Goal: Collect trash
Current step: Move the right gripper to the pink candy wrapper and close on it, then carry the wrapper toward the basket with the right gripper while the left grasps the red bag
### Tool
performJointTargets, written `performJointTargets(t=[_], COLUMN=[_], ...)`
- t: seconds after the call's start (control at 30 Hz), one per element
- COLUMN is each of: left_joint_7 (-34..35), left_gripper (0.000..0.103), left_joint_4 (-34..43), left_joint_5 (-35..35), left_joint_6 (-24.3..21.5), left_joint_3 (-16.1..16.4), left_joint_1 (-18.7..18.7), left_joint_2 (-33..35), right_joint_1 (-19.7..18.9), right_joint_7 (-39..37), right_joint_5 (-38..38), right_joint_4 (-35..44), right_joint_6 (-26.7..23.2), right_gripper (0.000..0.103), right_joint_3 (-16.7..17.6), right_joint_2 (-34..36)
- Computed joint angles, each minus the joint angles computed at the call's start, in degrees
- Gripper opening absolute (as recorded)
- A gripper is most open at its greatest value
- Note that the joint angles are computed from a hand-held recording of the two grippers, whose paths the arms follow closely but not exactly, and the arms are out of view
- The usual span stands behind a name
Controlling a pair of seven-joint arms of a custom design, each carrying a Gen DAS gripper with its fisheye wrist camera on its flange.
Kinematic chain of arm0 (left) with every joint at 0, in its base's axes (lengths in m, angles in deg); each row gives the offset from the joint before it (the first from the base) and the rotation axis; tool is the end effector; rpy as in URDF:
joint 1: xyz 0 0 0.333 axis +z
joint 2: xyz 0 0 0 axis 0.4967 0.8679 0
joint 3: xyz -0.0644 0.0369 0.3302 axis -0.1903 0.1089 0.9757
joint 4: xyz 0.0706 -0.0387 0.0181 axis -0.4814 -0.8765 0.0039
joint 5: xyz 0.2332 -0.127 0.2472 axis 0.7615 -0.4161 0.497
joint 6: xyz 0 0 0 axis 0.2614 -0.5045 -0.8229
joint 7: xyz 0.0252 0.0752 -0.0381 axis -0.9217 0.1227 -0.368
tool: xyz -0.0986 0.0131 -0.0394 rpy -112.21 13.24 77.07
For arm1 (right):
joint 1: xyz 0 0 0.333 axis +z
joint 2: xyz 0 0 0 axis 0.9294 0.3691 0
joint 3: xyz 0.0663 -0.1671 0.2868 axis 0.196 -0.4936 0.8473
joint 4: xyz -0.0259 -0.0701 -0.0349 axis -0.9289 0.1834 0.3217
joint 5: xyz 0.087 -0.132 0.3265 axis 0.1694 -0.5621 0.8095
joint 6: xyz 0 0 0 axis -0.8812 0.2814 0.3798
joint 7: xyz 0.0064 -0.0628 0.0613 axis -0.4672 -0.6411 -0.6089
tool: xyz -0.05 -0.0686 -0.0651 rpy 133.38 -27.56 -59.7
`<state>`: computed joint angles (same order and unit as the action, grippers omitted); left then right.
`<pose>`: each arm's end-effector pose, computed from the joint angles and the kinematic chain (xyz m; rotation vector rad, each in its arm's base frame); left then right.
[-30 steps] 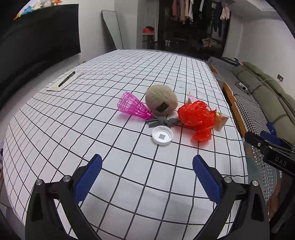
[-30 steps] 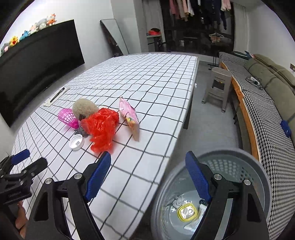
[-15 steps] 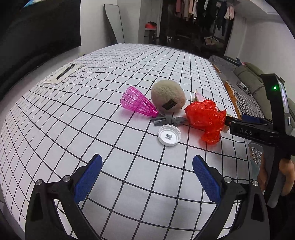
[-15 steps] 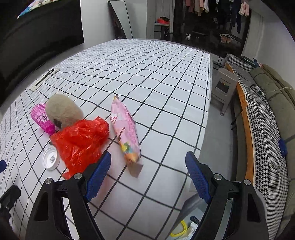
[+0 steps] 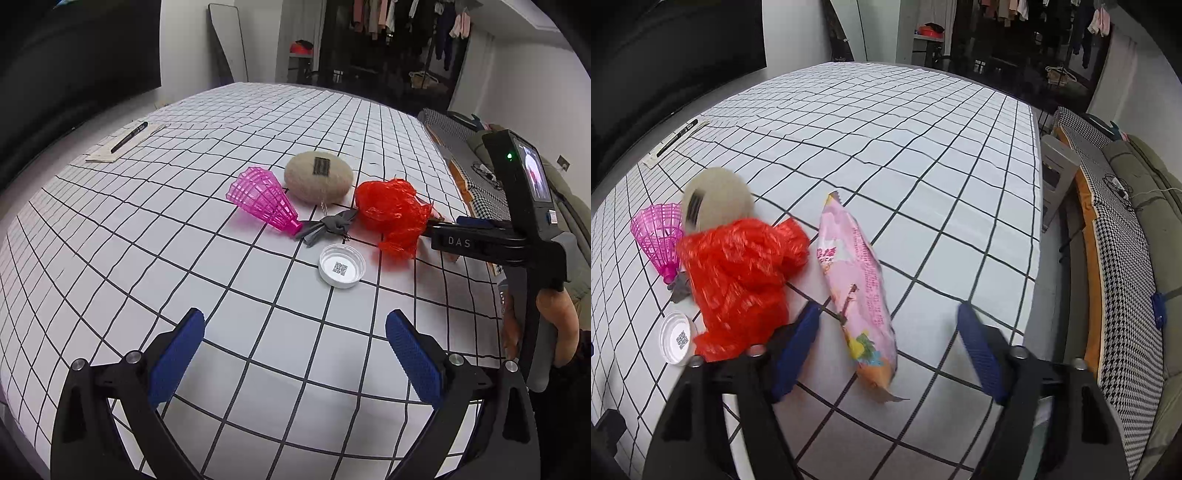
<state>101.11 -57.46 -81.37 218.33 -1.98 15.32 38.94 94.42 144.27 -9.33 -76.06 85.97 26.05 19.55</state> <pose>0.5596 -0.1334 0.2849 -1.8106 1.8923 -0.8014 0.7198 0.2530 0.2594 -2.0153 1.7666 -0.6554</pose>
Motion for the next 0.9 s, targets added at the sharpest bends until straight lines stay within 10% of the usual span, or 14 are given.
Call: performJointTargets(t=[0.27,0.9], left_joint_7=[-0.35,-0.82], left_gripper=[0.096,0.097], left_joint_4=[-0.11,6.45], left_joint_5=[0.34,-2.25], left_joint_6=[-0.31,-4.53], left_joint_3=[-0.54,6.0], left_joint_1=[0.21,-9.06], left_joint_2=[-0.43,1.74], right_joint_1=[-1.14,10.68], right_joint_7=[-0.55,1.06], right_joint_5=[2.13,13.53], right_joint_4=[-4.93,-36.68], right_joint_6=[2.97,27.28], right_gripper=[0.02,0.019], right_joint_3=[1.69,-9.9], right_joint_2=[-2.61,-17.09])
